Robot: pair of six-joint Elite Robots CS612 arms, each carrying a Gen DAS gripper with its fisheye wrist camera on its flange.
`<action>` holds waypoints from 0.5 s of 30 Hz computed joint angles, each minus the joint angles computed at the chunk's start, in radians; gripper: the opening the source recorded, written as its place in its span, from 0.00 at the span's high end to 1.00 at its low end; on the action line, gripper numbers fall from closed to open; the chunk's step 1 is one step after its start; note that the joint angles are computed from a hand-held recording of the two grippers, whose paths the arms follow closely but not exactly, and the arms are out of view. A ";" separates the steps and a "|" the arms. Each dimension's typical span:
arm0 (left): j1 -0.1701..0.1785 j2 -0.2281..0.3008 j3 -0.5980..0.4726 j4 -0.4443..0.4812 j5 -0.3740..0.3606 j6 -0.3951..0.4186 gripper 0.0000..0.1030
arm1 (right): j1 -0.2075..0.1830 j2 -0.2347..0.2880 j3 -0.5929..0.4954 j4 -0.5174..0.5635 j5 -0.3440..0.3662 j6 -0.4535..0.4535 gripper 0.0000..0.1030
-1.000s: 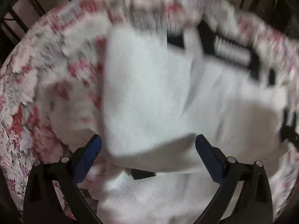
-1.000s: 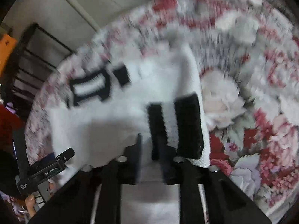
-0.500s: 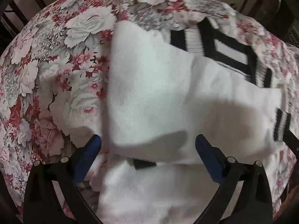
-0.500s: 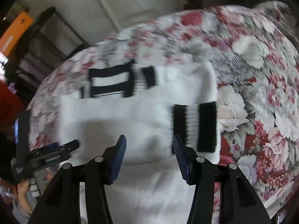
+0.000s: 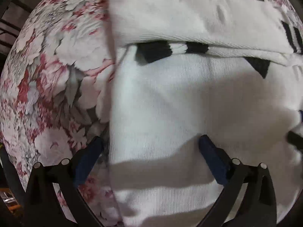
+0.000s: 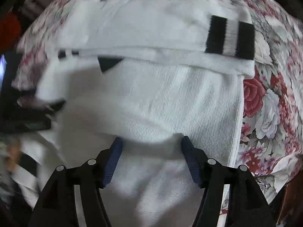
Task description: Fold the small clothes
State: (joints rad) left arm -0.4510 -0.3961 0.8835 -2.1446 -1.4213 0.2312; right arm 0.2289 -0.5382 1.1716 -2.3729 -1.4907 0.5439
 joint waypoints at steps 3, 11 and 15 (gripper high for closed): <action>0.017 -0.058 0.066 -0.020 -0.001 -0.030 0.05 | 0.003 -0.047 0.061 -0.070 -0.001 0.071 0.36; 0.066 -0.185 0.236 -0.053 -0.116 -0.071 0.05 | 0.017 -0.162 0.253 -0.291 -0.026 0.216 0.36; 0.065 -0.247 0.341 -0.045 -0.129 -0.066 0.05 | 0.043 -0.188 0.295 -0.316 -0.064 0.188 0.33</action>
